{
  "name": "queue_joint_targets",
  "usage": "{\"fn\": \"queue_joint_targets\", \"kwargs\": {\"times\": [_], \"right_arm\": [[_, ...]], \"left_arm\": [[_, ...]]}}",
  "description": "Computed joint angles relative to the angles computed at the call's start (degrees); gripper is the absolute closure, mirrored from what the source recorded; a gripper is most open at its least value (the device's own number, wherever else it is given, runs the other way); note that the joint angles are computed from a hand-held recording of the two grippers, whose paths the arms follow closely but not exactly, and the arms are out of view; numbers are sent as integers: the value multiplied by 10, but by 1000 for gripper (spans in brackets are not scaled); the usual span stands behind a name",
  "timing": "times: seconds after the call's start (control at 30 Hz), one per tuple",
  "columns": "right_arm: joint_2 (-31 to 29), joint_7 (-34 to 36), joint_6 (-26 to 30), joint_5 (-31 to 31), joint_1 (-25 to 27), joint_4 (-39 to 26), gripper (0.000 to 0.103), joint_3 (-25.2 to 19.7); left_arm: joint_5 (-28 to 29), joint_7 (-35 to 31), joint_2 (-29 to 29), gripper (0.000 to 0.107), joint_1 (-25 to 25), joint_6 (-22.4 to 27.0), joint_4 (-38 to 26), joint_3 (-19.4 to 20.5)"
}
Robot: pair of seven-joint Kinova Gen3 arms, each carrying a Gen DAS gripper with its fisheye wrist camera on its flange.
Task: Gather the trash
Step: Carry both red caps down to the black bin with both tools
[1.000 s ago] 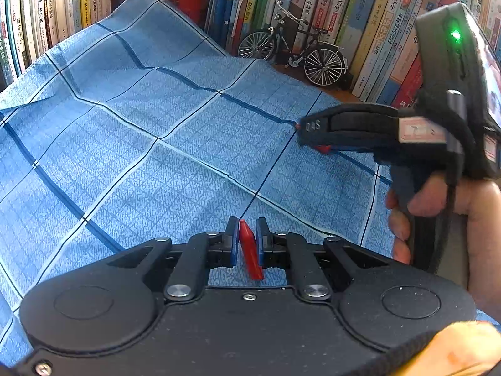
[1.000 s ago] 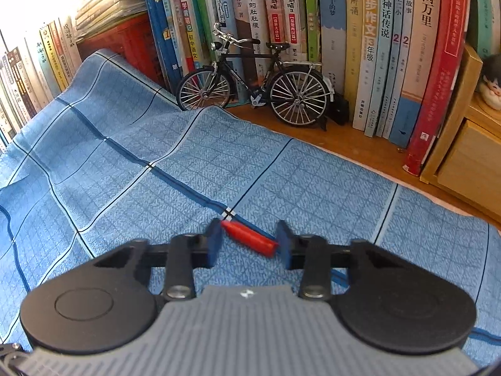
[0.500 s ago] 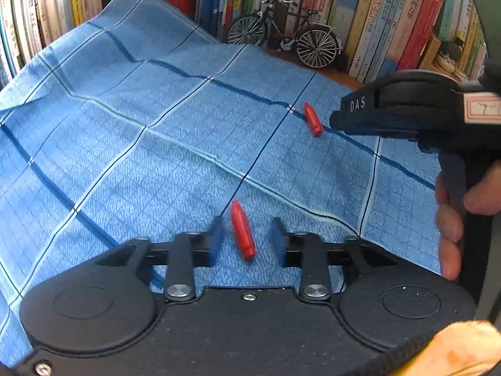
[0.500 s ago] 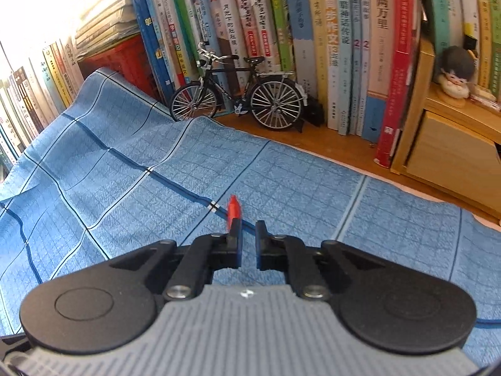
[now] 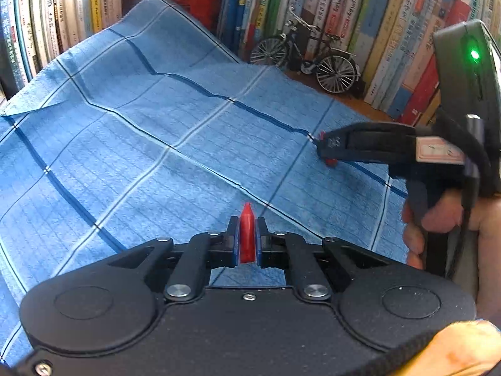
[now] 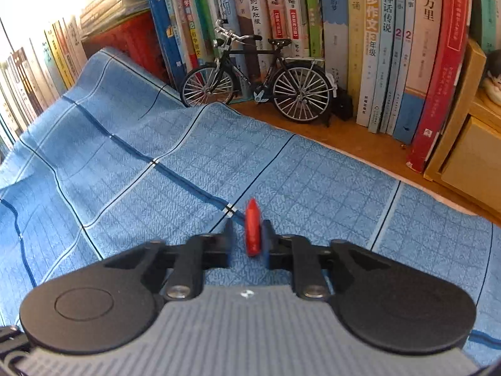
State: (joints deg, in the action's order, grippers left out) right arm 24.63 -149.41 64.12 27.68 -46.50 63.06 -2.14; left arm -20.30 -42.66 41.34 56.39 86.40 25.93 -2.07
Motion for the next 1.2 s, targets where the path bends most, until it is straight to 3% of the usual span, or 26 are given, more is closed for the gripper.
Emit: {"fn": "queue_joint_targets", "kwargs": {"times": [0.33,0.6,0.97,1.03,1.2], "right_arm": [[-29,-62,5,24,-15,30,90,-1],[-59,-86,36,46,-27,33,90,-19],[-98,-178,106,107,-69,39,90,-47],[-103,-197,122,118,-79,41,90,-55],[-118,-246,166,143,-104,48,90,-76]], "left_arm": [[0,4,-4,99,-2,6,-5,2],[8,-18,8,99,4,50,-67,-2],[25,-85,28,98,21,138,-180,-21],[28,-89,21,98,28,140,-173,-25],[21,-82,-30,98,50,101,-81,-21]]}}
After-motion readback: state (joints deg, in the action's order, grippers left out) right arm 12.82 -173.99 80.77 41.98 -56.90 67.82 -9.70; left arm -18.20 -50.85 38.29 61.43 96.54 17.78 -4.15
